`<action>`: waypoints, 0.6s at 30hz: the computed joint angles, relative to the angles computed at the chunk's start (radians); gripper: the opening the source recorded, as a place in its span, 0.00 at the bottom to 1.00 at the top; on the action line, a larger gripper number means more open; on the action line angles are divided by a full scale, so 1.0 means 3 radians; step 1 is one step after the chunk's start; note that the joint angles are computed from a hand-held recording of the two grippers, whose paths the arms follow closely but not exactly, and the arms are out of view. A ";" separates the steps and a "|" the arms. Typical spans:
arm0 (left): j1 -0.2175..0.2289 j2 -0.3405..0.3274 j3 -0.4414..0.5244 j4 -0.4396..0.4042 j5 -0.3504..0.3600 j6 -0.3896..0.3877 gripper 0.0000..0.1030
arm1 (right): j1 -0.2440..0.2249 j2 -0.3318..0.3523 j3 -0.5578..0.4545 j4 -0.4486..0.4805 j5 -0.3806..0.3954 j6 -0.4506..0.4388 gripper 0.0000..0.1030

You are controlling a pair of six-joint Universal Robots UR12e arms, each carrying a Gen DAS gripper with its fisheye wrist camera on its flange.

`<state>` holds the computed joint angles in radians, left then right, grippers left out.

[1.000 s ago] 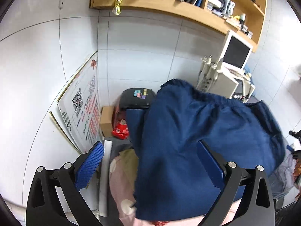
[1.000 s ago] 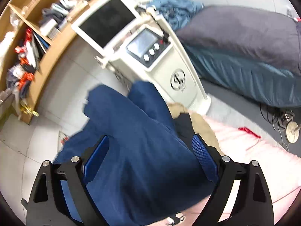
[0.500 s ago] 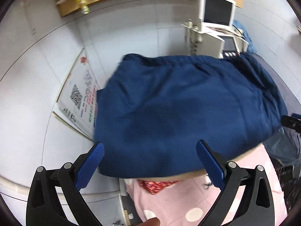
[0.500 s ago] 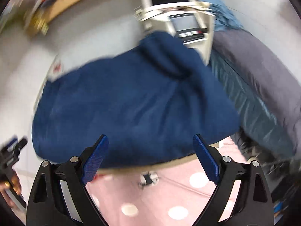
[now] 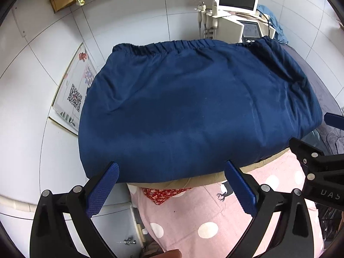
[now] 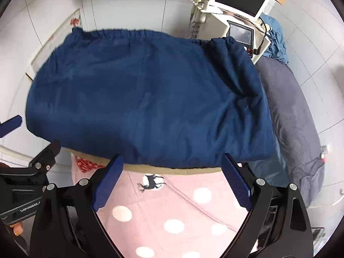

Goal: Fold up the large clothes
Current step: 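Carry the folded jacket to the cream surface and release both grippers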

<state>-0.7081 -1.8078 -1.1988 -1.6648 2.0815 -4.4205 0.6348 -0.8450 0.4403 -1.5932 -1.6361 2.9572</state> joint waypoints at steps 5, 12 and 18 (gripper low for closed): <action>0.0007 -0.0005 -0.0020 0.0018 -0.0066 0.0018 0.94 | 0.0002 0.0036 -0.0068 0.0094 0.0030 -0.0008 0.88; 0.0001 -0.0001 -0.0020 -0.0007 -0.0055 0.0006 0.94 | 0.0012 0.0008 -0.0007 0.0077 0.0003 -0.0040 0.88; -0.0001 0.0005 -0.0020 -0.0015 -0.0032 -0.0001 0.94 | 0.0013 0.0006 -0.0003 0.0062 0.0021 -0.0026 0.88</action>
<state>-0.7084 -1.8062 -1.2048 -1.6694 2.0719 -4.4207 0.6387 -0.8433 0.4395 -1.5746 -1.6299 2.9494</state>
